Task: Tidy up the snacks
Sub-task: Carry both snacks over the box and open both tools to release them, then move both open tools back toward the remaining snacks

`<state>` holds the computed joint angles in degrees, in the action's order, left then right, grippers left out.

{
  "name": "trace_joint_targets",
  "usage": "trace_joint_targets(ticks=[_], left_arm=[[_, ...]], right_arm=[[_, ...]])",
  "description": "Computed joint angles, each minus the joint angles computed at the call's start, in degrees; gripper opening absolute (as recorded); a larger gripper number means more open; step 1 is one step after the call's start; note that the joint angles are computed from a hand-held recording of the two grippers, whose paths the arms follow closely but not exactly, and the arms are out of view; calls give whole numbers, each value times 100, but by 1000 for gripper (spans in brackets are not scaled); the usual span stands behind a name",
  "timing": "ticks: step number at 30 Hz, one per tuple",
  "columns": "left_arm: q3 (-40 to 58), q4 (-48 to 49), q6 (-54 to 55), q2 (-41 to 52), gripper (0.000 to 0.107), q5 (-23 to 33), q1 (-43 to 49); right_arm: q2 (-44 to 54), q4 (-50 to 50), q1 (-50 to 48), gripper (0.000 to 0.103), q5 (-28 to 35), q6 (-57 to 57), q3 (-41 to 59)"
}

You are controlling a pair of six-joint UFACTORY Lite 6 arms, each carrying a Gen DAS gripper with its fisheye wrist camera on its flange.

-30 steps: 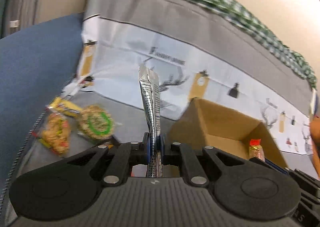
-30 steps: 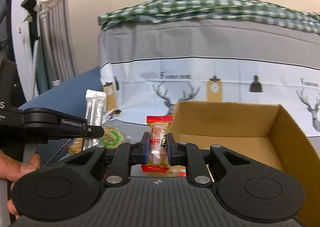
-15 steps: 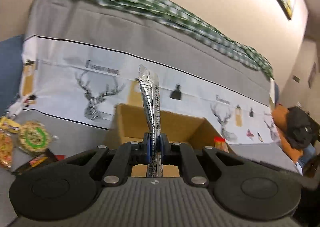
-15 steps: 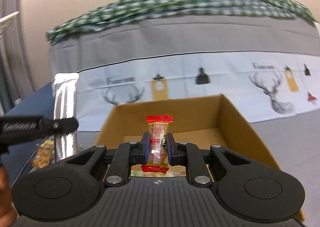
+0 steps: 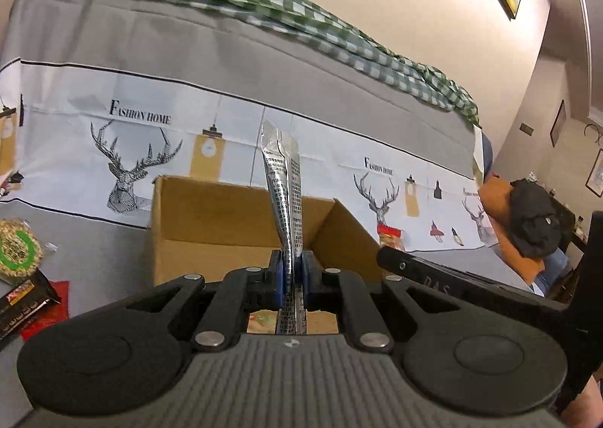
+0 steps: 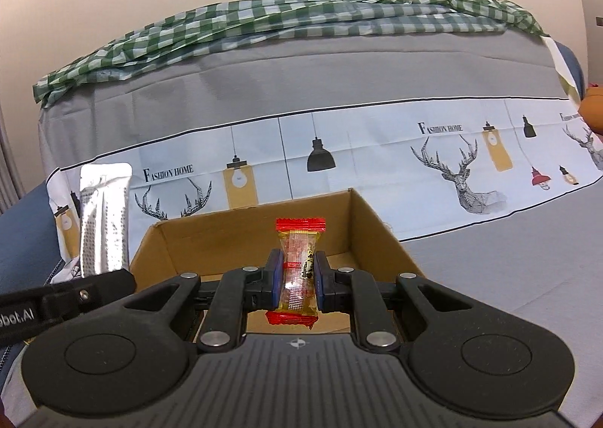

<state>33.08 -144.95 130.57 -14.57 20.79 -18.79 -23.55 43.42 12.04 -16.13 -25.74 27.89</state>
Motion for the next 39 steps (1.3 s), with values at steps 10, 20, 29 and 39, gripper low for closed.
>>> trace_joint_targets(ticks=[10, 20, 29, 39], left_arm=[[25, -132, 145, 122, 9, -21, -182], [76, -124, 135, 194, 9, -12, -253], [-55, -336, 538, 55, 35, 300, -229], [-291, 744, -292, -199, 36, 604, 470]], right_arm=[[-30, 264, 0, 17, -57, -234, -15], [-120, 410, 27, 17, -214, -330, -89], [-339, 964, 244, 46, -670, -692, -244], [-110, 1148, 466, 59, -892, -649, -77]])
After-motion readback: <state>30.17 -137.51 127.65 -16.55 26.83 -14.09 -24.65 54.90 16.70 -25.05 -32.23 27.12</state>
